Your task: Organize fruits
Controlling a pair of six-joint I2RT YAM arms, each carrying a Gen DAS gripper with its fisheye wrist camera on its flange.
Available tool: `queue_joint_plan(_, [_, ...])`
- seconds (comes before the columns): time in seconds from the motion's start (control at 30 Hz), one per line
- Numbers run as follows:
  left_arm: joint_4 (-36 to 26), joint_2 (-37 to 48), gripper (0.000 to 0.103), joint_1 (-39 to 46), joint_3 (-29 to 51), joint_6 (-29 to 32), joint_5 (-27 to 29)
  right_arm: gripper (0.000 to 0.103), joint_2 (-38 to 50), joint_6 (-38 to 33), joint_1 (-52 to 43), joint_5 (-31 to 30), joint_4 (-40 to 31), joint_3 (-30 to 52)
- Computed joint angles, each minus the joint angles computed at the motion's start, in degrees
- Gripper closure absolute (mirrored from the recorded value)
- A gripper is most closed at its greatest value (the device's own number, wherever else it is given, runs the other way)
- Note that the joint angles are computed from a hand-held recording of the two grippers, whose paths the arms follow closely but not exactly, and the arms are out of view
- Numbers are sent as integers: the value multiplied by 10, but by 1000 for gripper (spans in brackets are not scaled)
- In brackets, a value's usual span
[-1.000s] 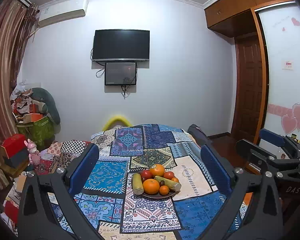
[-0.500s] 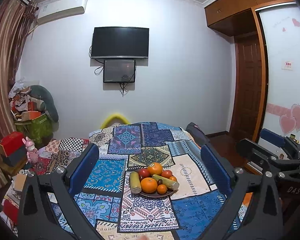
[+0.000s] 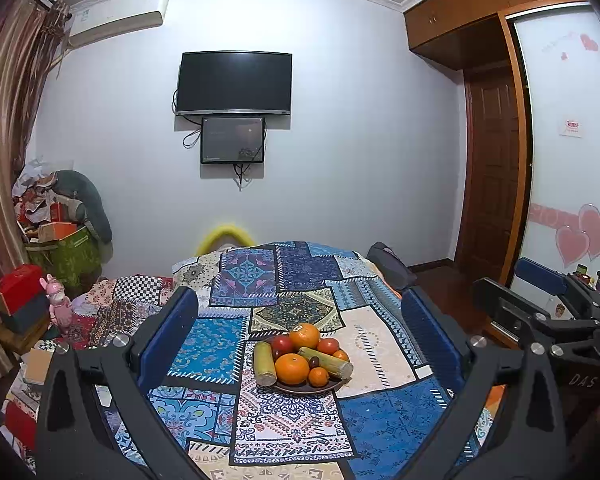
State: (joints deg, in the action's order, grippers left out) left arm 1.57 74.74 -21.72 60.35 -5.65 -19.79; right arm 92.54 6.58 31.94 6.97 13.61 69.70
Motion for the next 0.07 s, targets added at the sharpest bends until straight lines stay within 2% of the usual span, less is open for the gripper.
queue_joint_plan(0.07, [-2, 1, 0, 3, 1, -3, 5, 0, 1, 1, -1, 0, -2, 2])
